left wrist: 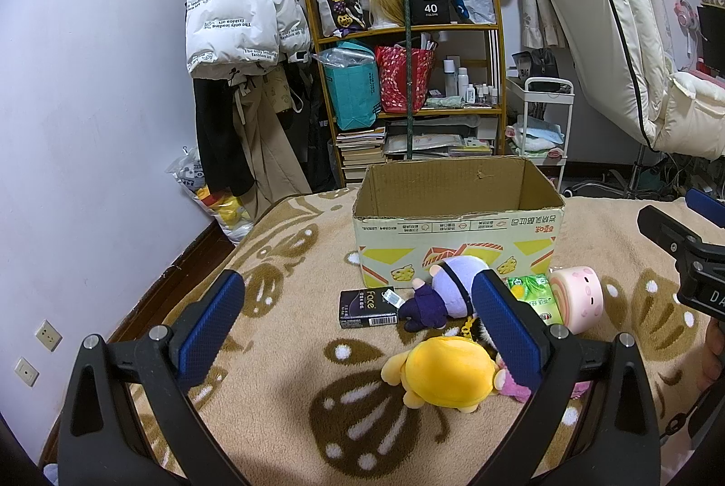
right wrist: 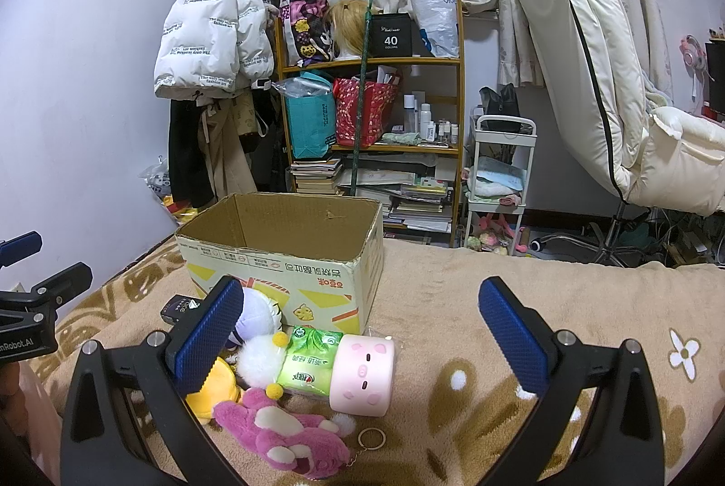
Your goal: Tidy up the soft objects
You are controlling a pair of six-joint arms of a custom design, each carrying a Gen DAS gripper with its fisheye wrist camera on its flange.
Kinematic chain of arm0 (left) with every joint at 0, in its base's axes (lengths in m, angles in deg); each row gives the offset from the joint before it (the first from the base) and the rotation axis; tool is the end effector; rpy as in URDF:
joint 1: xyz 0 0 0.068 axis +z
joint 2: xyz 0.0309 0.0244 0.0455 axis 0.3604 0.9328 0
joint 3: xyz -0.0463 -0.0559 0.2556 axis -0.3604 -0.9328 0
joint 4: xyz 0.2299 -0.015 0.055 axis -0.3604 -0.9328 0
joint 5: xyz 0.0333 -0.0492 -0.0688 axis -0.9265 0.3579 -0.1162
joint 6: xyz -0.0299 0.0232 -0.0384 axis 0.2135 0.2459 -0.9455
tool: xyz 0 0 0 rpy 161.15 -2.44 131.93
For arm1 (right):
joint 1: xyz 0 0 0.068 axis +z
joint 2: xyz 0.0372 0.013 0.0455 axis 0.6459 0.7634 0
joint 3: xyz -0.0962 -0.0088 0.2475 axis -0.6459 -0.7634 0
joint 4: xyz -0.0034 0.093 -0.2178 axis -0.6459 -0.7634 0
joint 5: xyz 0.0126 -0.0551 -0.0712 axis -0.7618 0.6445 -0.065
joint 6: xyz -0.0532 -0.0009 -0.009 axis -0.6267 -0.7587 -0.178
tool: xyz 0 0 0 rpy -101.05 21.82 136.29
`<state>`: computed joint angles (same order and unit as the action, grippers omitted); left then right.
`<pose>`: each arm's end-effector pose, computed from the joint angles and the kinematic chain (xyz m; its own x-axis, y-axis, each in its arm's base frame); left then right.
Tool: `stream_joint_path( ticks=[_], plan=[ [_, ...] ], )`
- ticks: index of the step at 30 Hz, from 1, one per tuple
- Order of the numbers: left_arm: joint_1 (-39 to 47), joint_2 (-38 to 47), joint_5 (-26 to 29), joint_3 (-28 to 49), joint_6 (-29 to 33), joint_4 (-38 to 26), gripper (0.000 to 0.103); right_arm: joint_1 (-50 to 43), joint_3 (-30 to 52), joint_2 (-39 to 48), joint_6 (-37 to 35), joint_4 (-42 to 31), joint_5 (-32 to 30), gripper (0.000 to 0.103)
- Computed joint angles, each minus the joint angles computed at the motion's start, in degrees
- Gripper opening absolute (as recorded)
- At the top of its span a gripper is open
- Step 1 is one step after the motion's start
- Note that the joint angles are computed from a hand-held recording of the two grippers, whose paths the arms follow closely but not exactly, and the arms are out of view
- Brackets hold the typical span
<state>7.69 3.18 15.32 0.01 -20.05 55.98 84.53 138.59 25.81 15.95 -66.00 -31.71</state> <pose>0.3196 -0.0747 0.3571 -0.4604 0.2591 -0.8491 0.2650 0.9530 0.1471 0.2814 0.2376 0.3301 -0.4077 0.1296 -0.9039 0.2102 0.9766 0.0452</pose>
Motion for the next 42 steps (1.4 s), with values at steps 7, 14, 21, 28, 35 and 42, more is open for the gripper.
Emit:
stream_joint_path(
  ticks=[7, 14, 21, 28, 35, 42],
  plan=[
    [0.0, 0.0, 0.0, 0.0, 0.0, 0.0, 0.099, 0.0, 0.0, -0.1, 0.0, -0.1, 0.0, 0.103],
    [0.0, 0.0, 0.0, 0.1, 0.0, -0.1, 0.099, 0.0, 0.1, 0.0, 0.1, -0.1, 0.0, 0.103],
    [-0.4, 1.9, -0.7, 3.5, 0.3, -3.2, 0.099, 0.0, 0.4, 0.3, 0.4, -0.3, -0.4, 0.103],
    [-0.1, 7.1, 0.0, 9.0, 1.4, -9.2, 0.099, -1.9, -2.5, -1.1, 1.5, -0.2, -4.0, 0.103],
    [-0.7, 12.9, 1.7, 14.8, 0.3, -13.4, 0.099, -4.5, 0.7, 2.4, 3.6, -2.6, -8.7, 0.103],
    [-2.5, 20.9, 0.5, 24.2, -0.8, -21.3, 0.099, -6.7, 5.7, 7.0, 2.7, -6.1, -12.5, 0.103]
  ],
)
